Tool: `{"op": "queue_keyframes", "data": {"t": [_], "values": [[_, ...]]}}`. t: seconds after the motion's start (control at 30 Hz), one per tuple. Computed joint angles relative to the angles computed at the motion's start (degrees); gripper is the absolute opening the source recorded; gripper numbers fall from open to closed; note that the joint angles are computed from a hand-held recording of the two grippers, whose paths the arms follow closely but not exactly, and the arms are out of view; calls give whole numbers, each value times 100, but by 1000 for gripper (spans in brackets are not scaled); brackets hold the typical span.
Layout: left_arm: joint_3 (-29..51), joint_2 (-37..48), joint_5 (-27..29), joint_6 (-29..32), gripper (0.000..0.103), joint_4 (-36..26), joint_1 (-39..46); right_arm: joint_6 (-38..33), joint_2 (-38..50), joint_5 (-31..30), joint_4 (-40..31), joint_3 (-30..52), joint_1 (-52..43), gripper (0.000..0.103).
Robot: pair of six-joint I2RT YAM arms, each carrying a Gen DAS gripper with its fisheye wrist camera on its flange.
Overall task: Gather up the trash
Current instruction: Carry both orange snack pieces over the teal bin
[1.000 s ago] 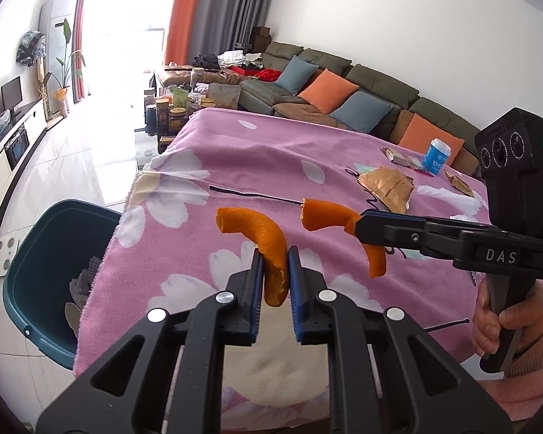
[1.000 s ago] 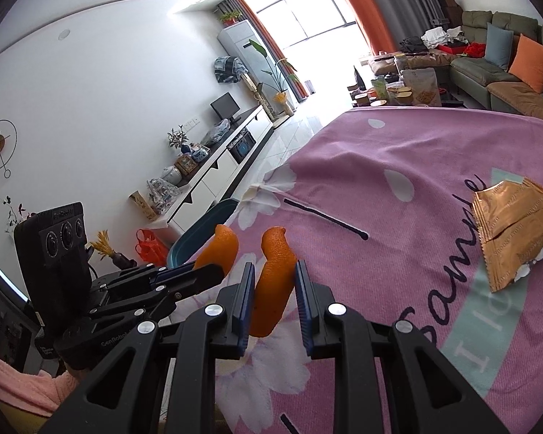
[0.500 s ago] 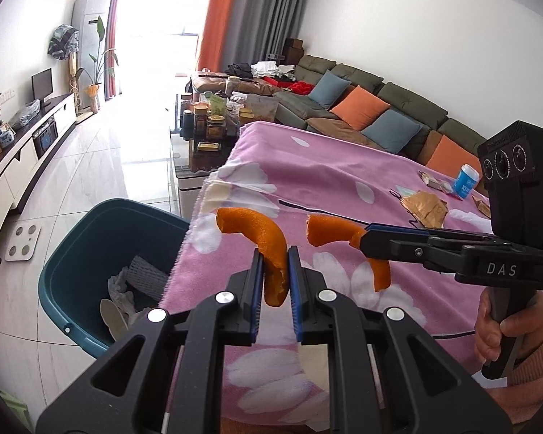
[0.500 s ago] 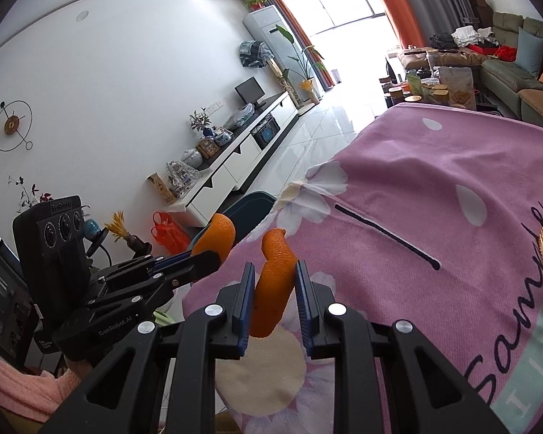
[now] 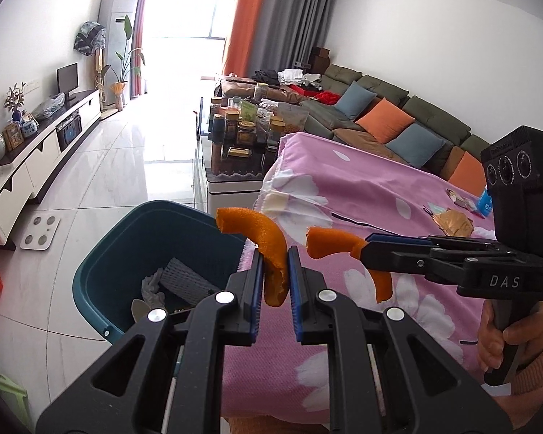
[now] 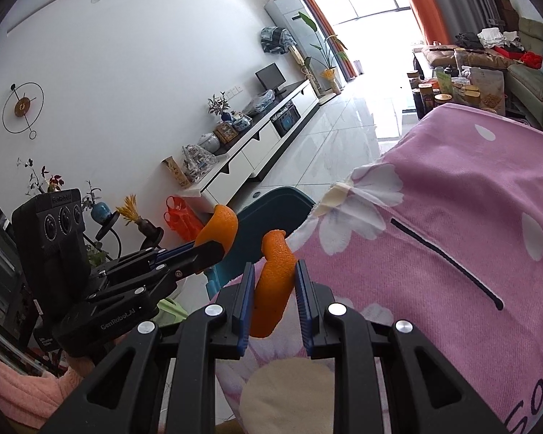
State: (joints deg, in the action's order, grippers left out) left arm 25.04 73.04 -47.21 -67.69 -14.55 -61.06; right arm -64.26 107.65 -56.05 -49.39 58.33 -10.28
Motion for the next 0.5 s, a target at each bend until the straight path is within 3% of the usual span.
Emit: {"op": "queue_keyframes", "data": {"t": [0.5], "values": [[-332,-503,-11,-265,14,-441,240,812,-216,74,732,-192,757,20]]}}
